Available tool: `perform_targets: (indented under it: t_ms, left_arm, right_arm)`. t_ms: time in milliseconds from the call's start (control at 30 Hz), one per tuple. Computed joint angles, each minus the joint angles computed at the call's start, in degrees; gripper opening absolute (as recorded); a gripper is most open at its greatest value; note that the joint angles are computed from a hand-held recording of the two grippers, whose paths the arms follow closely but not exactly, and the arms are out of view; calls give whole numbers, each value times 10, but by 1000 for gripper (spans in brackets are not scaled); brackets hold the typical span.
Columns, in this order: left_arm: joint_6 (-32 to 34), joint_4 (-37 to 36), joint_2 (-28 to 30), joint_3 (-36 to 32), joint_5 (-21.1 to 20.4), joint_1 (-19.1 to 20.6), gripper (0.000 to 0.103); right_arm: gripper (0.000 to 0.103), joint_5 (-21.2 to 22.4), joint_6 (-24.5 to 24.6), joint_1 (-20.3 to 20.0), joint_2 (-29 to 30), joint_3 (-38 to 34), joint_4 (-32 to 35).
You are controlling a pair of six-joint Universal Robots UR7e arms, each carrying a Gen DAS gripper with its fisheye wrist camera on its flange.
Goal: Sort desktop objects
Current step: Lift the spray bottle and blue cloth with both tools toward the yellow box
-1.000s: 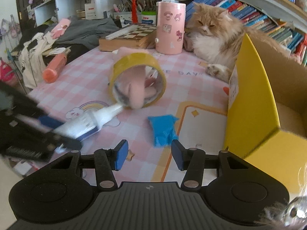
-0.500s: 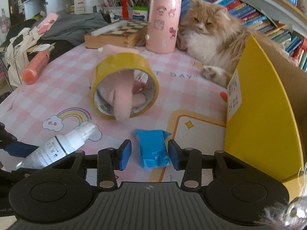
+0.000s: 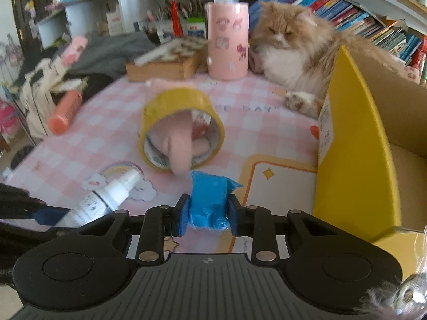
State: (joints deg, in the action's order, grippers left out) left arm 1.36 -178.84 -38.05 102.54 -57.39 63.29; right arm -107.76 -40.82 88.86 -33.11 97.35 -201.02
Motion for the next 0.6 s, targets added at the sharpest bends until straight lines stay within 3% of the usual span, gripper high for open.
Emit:
perform_targets:
  t_ms: [300,600]
  left_arm:
    - [-32,-62,-35,35,-47,1,31]
    - [-14,-100,-70,87,-73,-13,31]
  right_arm:
    - [26,27,-9,15,-31,48,-50]
    - [26,13,15,27,-48,98,-110]
